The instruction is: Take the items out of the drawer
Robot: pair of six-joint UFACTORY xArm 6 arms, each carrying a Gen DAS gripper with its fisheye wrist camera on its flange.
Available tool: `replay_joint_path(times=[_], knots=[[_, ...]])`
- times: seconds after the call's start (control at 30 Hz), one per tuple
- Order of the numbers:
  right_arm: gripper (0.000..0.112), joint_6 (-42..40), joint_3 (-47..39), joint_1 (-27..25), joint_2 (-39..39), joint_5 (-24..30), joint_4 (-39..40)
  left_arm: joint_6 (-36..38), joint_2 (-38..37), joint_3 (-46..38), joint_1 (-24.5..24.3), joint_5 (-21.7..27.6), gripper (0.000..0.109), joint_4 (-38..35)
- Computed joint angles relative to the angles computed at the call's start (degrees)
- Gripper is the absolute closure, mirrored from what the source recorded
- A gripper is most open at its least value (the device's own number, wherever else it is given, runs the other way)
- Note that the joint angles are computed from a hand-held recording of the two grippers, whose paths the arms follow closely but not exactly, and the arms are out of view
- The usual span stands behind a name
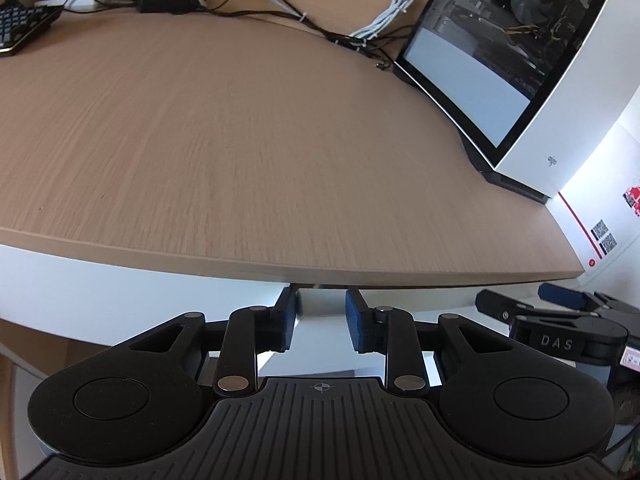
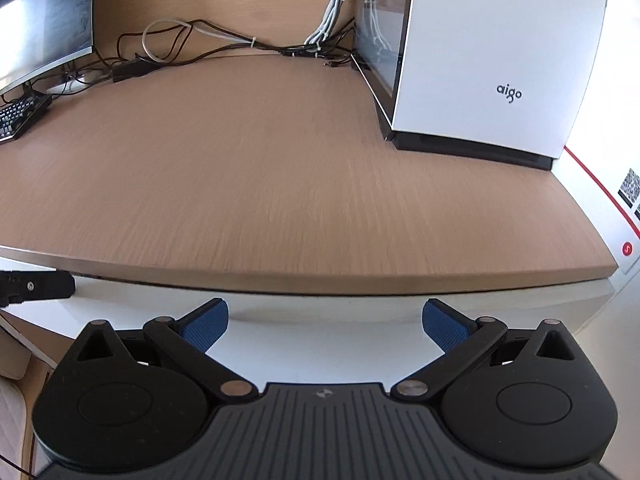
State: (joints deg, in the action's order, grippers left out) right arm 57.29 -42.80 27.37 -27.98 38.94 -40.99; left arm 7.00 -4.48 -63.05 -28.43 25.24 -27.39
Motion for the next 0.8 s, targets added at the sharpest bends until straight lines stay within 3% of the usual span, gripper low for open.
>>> replay_joint_path(times=[0.43,0.57,0.8], knots=[[0.009,2.0,-3.4,0.7,3.3,2.5,0.5,1.9,0.2,-0.2,-0.3,0.1,0.078,-1.0],[0.009,0.0,-3.8,-0.4,3.6,2.3,5.4,2.3,0.0,0.0,-0.4,0.0,0.078,-0.8],[0.009,-0.4,-4.3,0.7,3.8,4.0,3.8,2.8,-0.7,0.7,-0.3,0.3,0.078,-1.2]])
